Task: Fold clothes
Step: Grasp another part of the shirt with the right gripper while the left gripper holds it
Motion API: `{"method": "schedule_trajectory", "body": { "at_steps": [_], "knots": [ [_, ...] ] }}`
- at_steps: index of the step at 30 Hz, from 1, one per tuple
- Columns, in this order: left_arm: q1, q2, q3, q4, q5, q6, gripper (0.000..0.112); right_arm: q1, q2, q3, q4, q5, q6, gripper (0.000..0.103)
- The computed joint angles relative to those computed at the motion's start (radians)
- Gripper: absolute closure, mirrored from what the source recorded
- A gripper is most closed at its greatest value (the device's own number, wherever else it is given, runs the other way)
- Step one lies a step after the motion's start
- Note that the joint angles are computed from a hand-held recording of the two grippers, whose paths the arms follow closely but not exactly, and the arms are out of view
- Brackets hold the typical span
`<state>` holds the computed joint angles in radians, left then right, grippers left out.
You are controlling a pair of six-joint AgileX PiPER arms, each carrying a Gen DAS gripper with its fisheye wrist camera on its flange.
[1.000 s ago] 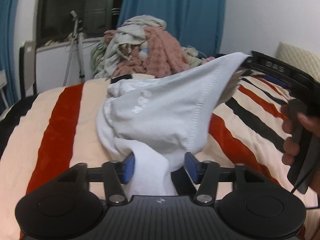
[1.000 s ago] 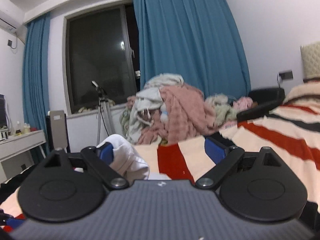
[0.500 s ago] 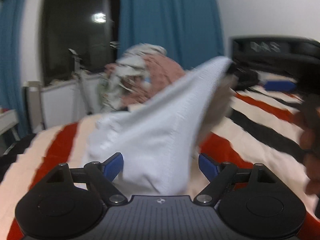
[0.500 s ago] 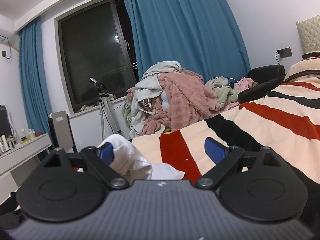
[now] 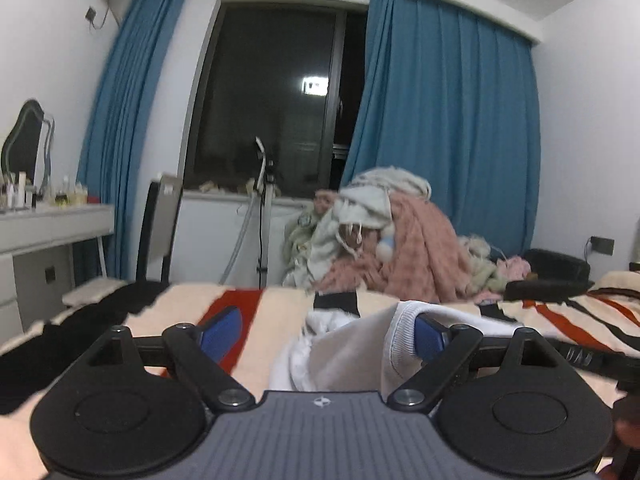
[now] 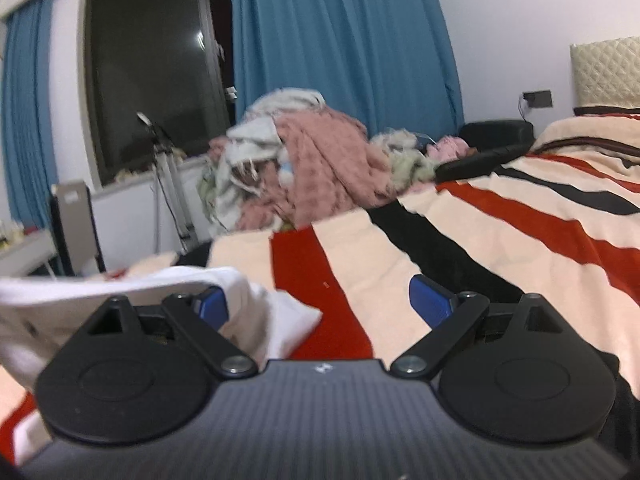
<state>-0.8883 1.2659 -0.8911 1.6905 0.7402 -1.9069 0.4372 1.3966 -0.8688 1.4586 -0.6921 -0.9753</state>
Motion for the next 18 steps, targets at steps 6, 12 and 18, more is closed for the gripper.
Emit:
{"method": "schedule_trajectory", "body": {
  "at_steps": [6, 12, 18],
  "knots": [
    [0.039, -0.044, -0.014, -0.126, -0.048, 0.104, 0.023, 0.049, -0.083, 0.009, -0.077, -0.073, -0.025, 0.01],
    [0.101, -0.073, 0.017, -0.173, -0.216, 0.156, 0.022, 0.147, -0.186, 0.002, -0.194, -0.208, -0.107, 0.01],
    [0.087, 0.013, -0.029, -0.518, -0.334, 0.572, 0.022, 0.208, -0.197, -0.034, -0.129, -0.342, -0.217, 0.01]
  ]
}}
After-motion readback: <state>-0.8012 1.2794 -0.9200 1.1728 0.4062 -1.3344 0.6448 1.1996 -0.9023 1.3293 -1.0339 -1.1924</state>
